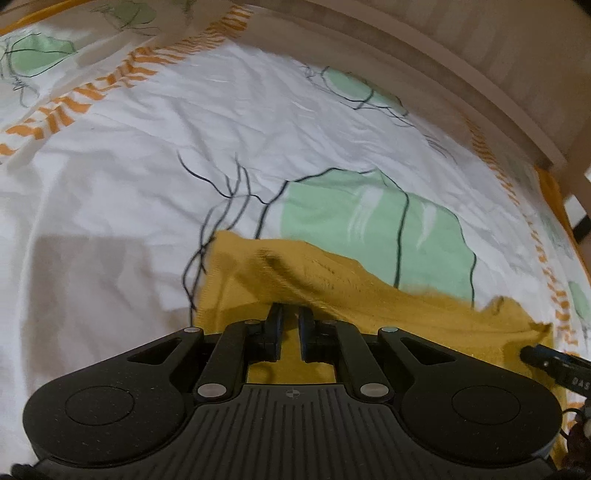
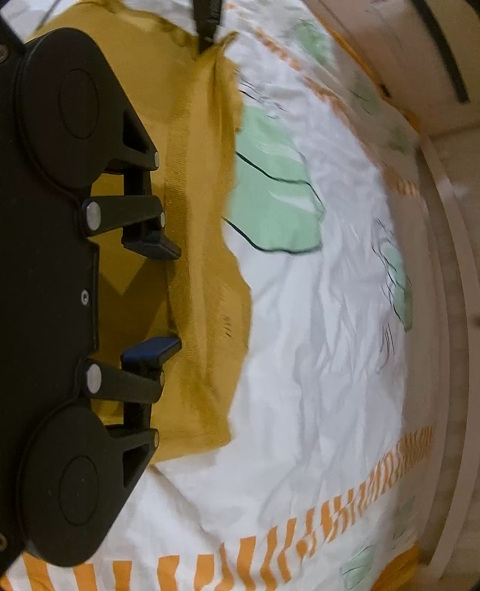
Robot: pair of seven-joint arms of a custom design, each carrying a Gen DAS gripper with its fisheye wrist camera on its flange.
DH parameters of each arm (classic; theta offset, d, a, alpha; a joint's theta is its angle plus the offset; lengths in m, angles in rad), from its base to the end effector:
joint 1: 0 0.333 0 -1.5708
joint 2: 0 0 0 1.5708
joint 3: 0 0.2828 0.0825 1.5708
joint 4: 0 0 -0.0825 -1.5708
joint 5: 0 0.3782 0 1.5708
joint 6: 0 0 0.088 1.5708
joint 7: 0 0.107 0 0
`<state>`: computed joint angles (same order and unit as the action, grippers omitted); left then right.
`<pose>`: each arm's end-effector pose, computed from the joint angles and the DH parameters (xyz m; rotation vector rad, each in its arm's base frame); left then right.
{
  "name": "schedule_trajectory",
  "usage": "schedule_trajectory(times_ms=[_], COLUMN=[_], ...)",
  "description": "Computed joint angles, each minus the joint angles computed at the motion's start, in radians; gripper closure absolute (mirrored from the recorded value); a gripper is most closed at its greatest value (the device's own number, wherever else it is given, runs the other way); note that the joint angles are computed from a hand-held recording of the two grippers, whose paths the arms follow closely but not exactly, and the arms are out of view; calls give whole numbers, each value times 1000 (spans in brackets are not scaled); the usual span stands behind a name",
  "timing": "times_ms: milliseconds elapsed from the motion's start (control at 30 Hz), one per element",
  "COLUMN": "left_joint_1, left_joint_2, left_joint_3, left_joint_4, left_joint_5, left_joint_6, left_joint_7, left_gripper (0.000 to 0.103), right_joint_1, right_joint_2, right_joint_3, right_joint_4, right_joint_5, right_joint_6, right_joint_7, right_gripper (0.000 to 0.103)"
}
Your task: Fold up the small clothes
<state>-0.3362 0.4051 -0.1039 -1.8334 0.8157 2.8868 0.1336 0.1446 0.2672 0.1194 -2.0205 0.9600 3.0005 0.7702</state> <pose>0.5808 -0.3136 0.3475 -2.1474 1.5967 -0.9359 0.6047 0.0990 0.3503 -1.8027 1.5674 -0.3860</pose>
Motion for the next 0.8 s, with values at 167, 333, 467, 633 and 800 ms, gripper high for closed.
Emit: schedule_trajectory(times_ms=[167, 333, 467, 633, 800], left_joint_1=[-13, 8, 27, 49, 49], left_joint_2=[-20, -23, -26, -20, -26], left_joint_3=[15, -14, -45, -72, -67], left_joint_4=[-3, 0, -2, -8, -17], left_joint_5=[33, 9, -61, -146, -183], left_joint_6=[-28, -42, -72, -65, -70], left_joint_7=[-33, -1, 65, 152, 167], left_gripper=[83, 81, 79, 73, 73], right_joint_1=[8, -13, 2, 85, 161], right_joint_2=[17, -21, -73, -62, 36], right_joint_3=[-15, 13, 14, -57, -124], right_joint_4=[22, -16, -71, -76, 12], right_joint_5=[-18, 9, -3, -211, -423], right_joint_6=[38, 74, 61, 22, 8], right_joint_7=[76, 43, -39, 77, 268], right_gripper=[42, 37, 36, 32, 27])
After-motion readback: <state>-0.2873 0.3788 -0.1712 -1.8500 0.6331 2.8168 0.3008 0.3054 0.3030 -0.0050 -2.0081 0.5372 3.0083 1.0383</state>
